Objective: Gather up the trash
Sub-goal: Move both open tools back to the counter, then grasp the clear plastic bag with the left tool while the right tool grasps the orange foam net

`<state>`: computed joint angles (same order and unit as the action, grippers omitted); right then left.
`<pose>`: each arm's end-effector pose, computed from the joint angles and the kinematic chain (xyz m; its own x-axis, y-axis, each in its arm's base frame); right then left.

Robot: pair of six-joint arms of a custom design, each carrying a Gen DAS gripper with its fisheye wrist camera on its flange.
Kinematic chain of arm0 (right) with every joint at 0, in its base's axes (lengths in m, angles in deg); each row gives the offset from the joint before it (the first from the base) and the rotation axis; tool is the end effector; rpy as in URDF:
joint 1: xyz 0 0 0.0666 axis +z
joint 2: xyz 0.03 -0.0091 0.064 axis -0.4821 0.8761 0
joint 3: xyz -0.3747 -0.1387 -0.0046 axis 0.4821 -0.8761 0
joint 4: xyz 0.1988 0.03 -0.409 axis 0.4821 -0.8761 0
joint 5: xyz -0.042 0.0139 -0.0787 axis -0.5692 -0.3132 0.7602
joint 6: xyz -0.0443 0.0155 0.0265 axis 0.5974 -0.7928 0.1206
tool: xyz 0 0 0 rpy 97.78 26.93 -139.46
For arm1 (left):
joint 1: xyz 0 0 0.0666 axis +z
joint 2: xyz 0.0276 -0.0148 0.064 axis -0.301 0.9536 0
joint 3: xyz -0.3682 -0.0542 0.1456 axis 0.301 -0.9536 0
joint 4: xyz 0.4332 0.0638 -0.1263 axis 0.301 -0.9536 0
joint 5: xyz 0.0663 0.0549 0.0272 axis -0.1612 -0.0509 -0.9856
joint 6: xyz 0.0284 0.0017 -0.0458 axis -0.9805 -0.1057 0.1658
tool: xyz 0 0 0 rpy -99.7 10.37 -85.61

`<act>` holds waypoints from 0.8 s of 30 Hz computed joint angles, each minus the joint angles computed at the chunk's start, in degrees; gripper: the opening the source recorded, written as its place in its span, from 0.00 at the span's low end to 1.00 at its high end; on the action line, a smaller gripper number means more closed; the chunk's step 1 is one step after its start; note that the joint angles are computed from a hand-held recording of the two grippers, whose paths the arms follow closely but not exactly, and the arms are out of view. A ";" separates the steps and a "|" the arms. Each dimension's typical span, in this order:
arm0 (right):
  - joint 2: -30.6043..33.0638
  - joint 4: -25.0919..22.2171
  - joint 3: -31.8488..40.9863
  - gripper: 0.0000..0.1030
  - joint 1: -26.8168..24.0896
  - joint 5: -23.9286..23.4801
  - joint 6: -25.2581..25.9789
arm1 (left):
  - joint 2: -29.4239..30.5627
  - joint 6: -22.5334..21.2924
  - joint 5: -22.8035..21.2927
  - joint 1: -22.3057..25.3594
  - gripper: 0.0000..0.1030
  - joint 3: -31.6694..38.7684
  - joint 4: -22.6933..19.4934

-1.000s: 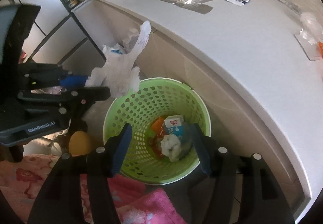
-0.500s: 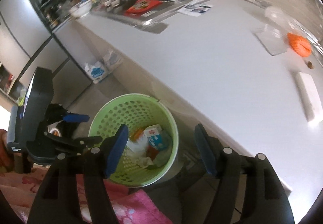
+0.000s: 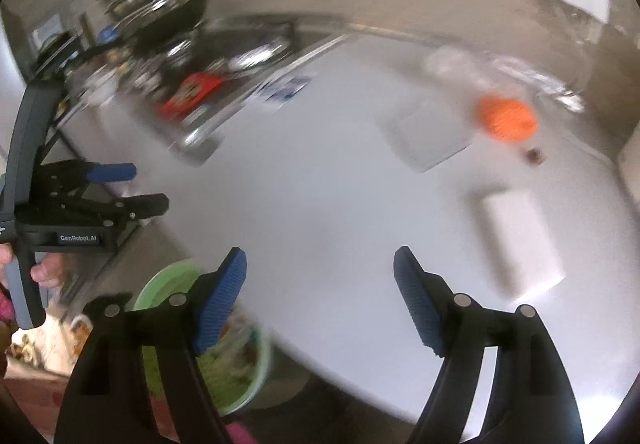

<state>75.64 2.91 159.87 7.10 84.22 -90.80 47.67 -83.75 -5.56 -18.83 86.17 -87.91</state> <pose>0.3357 0.2389 0.5720 -0.7512 -0.2533 -0.6096 -0.3751 0.9237 0.0784 0.3548 -0.0121 0.5765 -0.8453 0.1264 -0.5190 0.1652 0.9858 -0.0288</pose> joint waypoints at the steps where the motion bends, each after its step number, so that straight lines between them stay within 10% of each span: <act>1: 0.48 0.61 0.60 0.74 -1.50 0.22 0.67 | 1.61 -0.14 -0.24 -0.89 0.78 1.43 0.84; 15: 9.02 7.29 7.48 0.75 -21.52 -2.64 4.36 | 32.66 10.12 6.72 -13.03 0.84 33.51 3.26; 24: 9.31 8.38 6.03 0.75 -24.86 -3.89 4.48 | 54.57 14.83 4.50 -16.61 0.78 59.52 -6.59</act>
